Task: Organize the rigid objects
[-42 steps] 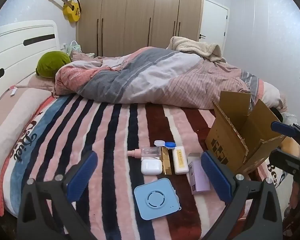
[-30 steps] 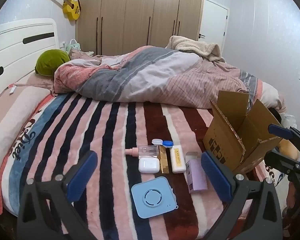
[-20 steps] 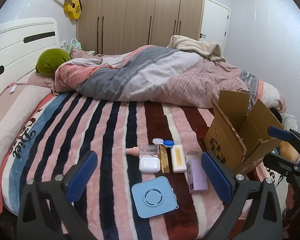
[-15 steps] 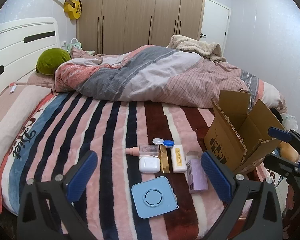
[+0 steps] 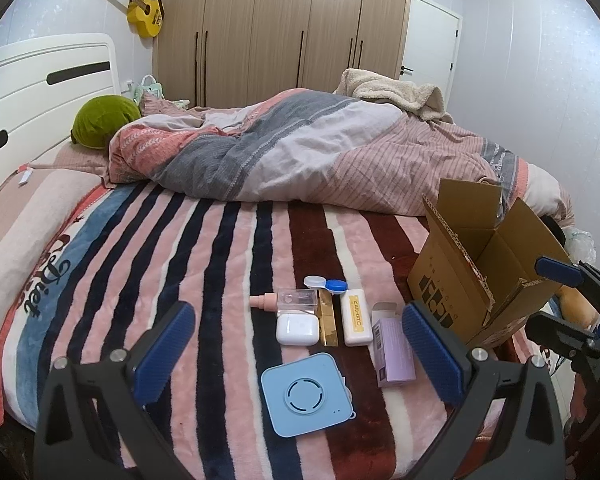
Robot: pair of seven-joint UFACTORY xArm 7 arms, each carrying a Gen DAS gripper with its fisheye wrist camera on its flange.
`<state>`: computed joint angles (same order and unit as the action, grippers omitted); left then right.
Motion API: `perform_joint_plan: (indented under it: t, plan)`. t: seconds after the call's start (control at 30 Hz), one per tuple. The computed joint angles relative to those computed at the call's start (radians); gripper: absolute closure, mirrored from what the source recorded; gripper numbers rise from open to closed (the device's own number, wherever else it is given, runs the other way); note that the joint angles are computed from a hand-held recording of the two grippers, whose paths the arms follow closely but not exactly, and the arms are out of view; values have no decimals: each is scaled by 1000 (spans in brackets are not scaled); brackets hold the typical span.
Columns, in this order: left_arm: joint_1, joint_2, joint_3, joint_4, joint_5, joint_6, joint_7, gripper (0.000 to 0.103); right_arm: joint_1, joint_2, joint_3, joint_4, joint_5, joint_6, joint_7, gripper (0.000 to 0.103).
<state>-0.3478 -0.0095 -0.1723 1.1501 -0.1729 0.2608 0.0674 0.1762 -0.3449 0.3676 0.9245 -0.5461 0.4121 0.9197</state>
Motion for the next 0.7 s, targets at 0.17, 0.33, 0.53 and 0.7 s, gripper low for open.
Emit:
perform_joint_plan:
  t: [0.17, 0.33, 0.53, 0.7]
  plan:
    - [-1, 0, 0, 1, -5, 2, 5, 0, 1, 5, 5, 1, -9, 2, 9, 0]
    - [-1, 1, 0, 0, -1, -1, 1, 0, 6, 7, 1, 3, -9, 5, 8, 0]
    - [0, 1, 0, 1, -1, 2, 1, 0, 10, 6, -3, 1, -7, 5, 4, 0]
    - [0, 2, 0, 1, -2, 1, 2, 0, 9, 7, -1, 2, -8, 6, 6, 0]
